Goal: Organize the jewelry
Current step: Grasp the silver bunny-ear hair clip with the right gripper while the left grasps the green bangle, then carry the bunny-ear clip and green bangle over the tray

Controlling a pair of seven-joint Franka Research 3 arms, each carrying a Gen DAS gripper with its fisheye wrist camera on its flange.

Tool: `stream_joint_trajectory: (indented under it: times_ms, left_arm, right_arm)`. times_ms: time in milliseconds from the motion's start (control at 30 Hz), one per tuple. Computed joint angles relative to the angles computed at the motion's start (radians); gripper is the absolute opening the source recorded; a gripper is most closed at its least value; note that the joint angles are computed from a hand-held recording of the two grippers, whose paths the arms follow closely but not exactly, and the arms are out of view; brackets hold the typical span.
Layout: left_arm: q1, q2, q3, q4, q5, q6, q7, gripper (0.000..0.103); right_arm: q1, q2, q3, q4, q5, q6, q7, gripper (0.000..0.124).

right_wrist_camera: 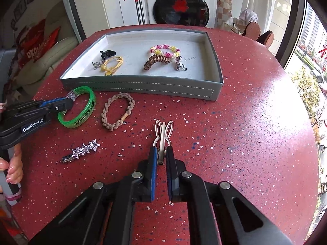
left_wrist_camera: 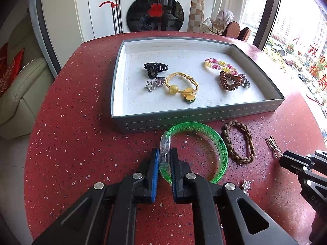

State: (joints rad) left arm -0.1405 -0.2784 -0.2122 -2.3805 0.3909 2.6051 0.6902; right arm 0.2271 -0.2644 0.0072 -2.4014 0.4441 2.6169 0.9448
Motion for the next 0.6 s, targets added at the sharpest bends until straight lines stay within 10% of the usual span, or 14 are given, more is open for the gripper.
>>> stream_joint_trajectory:
  times_ms: [600]
  left_arm:
    - [0.003, -0.144, 0.043, -0.050, -0.087, 0.057, 0.107, 0.029]
  right_arm:
    - [0.005, -0.047, -0.041, 0.089, 0.146, -0.105, -0.034, 0.009]
